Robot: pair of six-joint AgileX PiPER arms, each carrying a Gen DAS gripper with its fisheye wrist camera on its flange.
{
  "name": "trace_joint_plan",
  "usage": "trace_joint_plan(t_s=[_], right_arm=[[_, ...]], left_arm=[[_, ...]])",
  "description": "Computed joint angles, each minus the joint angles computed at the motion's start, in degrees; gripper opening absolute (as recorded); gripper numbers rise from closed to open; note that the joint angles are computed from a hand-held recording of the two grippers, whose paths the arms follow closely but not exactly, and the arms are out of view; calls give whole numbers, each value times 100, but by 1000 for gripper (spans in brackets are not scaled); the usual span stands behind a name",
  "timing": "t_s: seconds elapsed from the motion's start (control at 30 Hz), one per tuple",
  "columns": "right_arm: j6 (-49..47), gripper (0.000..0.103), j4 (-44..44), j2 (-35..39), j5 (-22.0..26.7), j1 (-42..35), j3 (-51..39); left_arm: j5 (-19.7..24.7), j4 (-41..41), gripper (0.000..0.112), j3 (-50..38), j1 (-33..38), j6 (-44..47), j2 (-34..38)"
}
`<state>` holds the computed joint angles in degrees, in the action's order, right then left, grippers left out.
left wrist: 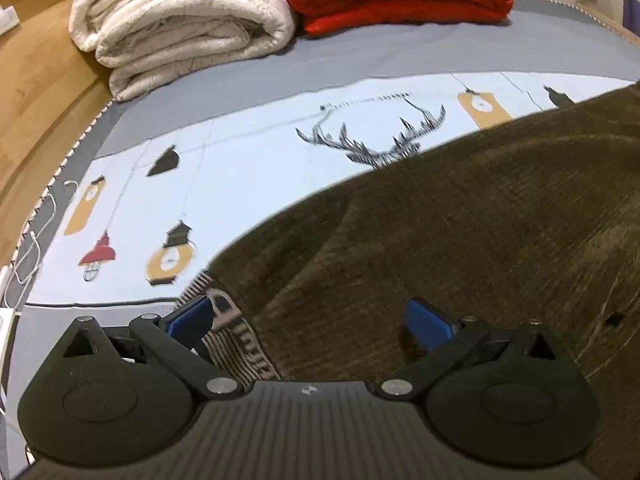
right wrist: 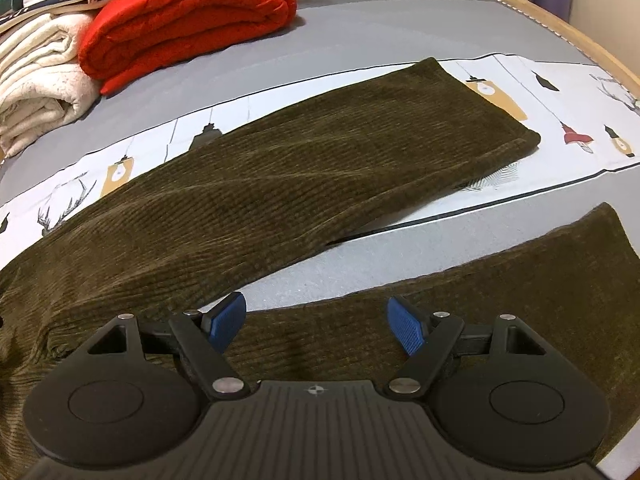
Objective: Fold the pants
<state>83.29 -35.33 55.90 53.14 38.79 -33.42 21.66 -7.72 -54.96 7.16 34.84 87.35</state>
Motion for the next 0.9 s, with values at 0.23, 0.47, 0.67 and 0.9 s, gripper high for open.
trace_joint_plan(t_s=[0.23,0.47,0.67,0.9], right_arm=[[-1407,80,27,808,-979,-2334,-939],[-1701,81,577,3584,-1588,-3822,-3176],[-1539,81,956,5203,-2062,-3894,-4559],[-1498,86,897,6731,-1100,-3769,-6173]], left_arm=[[623,-683,103,-1146,-108,483,607],[956,807,103,-2568,-833,-125,2025],[1846,327,103,-3695,-833,570,3023],[3707,-455,103,-5671,-457,412,4138]])
